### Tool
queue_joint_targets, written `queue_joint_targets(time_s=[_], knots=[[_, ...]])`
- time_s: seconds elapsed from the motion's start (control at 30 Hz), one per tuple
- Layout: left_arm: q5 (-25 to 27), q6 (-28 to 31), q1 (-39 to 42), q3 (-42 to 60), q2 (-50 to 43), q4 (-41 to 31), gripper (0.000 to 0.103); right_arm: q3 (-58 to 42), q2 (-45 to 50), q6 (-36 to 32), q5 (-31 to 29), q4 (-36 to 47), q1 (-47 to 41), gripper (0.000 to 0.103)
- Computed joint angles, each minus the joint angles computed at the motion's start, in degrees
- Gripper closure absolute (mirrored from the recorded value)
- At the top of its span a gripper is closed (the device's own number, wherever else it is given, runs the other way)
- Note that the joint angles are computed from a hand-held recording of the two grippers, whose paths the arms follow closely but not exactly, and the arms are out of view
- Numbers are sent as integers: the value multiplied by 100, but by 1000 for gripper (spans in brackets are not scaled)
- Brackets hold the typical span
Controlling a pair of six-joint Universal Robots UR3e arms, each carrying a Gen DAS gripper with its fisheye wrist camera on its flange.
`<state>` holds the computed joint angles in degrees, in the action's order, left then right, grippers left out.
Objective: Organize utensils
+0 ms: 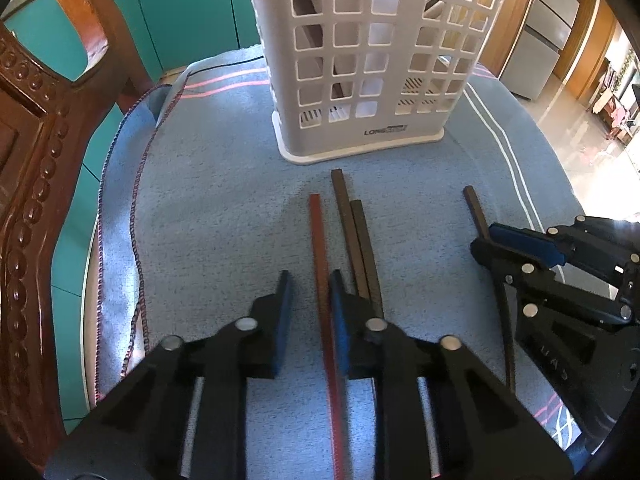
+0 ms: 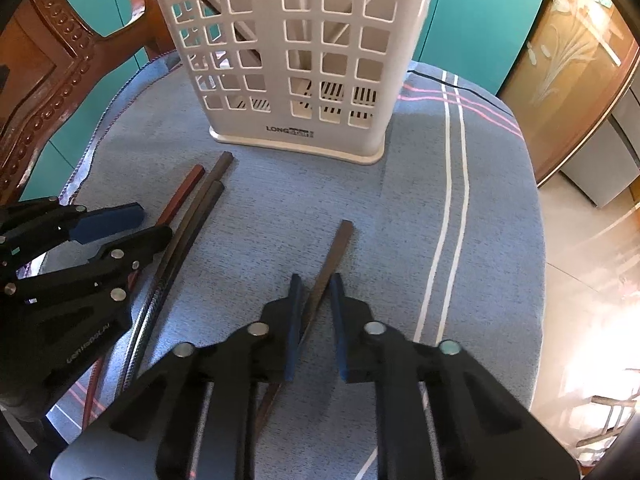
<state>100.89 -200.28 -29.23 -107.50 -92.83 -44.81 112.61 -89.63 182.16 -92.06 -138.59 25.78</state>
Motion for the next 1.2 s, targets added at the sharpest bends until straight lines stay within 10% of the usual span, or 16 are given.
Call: queue_joint_targets(time_s=[0.43,0.8,1.2], knots=[[12,-116,-101,-162,150,-29,91,136,-475,-318,151,402,-347,95],[159,-75,6,-169,102,1,69,211,-399,-227,-204,257,-101,86],[85,-79,-67,-191,-1,299,96,262,-422,-193,-51,91,-67,96]])
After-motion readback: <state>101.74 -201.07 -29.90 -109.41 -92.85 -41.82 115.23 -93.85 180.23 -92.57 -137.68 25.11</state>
